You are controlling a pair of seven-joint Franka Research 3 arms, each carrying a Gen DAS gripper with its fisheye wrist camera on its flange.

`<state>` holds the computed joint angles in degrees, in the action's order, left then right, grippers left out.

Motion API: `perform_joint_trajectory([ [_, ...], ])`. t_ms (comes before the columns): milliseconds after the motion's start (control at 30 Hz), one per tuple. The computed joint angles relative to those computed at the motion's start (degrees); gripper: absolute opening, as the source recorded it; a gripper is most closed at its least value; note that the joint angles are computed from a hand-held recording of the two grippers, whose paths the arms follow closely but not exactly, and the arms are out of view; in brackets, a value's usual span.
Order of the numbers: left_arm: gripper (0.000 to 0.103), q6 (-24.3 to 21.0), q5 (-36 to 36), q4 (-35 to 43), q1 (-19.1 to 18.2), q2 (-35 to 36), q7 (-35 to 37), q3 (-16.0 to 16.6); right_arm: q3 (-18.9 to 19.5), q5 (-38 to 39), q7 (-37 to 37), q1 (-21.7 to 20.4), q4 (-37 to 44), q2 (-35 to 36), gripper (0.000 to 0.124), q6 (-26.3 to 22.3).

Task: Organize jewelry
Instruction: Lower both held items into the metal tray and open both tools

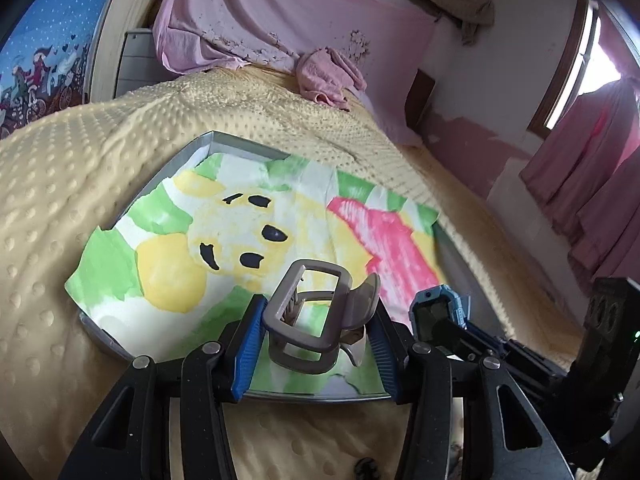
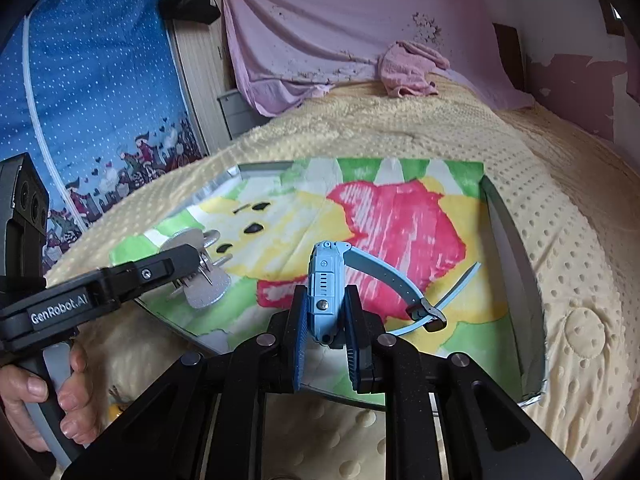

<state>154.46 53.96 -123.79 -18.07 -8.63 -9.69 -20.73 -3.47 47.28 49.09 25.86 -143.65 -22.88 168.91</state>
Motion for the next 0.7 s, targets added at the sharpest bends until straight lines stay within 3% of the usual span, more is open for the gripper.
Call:
perform_joint_trajectory([
  [167,0.049,-0.1,0.6,-0.6,-0.3,-0.8,-0.3,-0.3,0.0,0.2,0.7,0.2,-1.1,-0.1,0.016,1.2],
  [267,0.065,-0.5,2.5,-2.1,0.2,-2.8,-4.5,-1.2,-1.3,2.0,0.5,1.0,-2.7,-2.7,0.019,1.4],
  [400,0.066,-2.0,4.3,-4.1,0.5,-5.8,-7.6,-2.5,-1.8,3.0,-0.1,2.5,-6.9,-8.0,0.039,5.5],
  [433,0.066,-2.7,4.2,-4.3,0.5,-6.4,-7.7,-2.9,-2.4,3.2,-0.3,3.5,-8.4,-9.7,0.039,7.5],
  [567,0.081,-6.8,5.5,-6.1,0.0,-10.5,-8.4,-5.6,-3.6,2.7,0.5,6.8,-13.8,-17.1,0.051,13.8],
  [700,0.087,-10.1,6.3,-8.1,-0.8,-15.0,-9.2,-8.0,0.3,0.4,3.6,3.9,-18.4,-23.9,0.063,16.1],
])
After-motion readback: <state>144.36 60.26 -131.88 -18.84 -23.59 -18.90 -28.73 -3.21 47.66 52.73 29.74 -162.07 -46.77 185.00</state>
